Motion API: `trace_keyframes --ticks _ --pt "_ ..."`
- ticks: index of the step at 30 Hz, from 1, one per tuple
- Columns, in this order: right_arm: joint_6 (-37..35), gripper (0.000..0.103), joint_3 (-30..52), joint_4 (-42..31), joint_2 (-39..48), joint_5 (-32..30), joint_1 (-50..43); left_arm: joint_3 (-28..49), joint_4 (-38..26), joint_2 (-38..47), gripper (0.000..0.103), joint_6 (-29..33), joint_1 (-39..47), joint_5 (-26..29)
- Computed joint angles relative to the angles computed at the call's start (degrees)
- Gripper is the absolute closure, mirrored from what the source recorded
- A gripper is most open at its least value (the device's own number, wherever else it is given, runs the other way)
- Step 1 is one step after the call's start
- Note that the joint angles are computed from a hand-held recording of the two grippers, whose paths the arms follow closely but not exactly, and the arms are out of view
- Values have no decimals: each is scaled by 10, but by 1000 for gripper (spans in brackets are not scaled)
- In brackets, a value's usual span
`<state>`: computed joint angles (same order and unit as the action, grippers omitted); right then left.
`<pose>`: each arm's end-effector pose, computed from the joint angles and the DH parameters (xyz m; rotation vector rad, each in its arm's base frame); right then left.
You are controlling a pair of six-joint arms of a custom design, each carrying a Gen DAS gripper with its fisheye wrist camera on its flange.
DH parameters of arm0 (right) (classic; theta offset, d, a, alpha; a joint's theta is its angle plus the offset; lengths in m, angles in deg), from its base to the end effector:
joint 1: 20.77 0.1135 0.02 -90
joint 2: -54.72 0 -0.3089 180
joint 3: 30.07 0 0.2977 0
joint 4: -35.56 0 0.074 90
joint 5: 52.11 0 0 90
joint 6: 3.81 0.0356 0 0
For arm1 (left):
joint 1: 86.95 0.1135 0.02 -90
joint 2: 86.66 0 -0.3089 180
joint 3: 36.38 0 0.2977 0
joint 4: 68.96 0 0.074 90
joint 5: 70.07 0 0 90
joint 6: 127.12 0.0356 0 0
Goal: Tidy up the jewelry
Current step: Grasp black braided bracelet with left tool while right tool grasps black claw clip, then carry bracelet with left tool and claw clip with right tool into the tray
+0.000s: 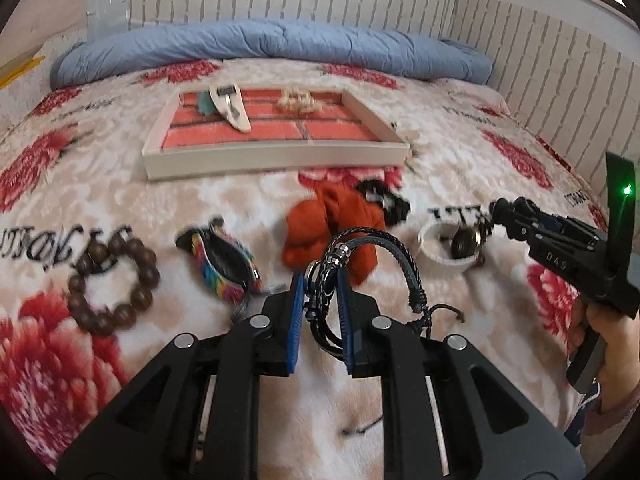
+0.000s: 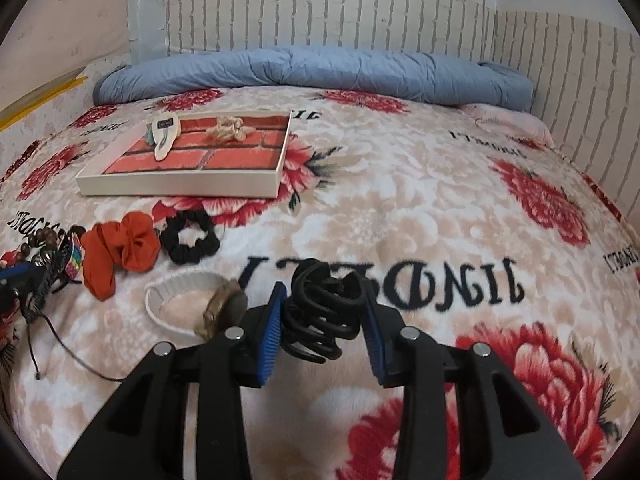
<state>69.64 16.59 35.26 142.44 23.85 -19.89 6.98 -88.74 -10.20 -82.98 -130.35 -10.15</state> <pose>0.3135 0.0135 0.1549 -0.4682 2.2215 0.1369 0.2014 -0.1659 0.1677 -0.2596 2.3201 -0.1038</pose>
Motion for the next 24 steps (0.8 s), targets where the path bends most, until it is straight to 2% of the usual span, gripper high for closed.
trace_keyframes --ticks 7,12,18,24 --pt "14 66 49 -19 3 11 27 23 -23 -51 88 72 80 17" --pt "28 66 101 -27 26 28 66 50 -27 -56 88 130 152 44" --pt "49 66 203 -53 88 47 114 106 -22 -23 88 209 238 67" --pt "73 66 334 -93 182 57 149 179 -2 52 88 269 321 108"
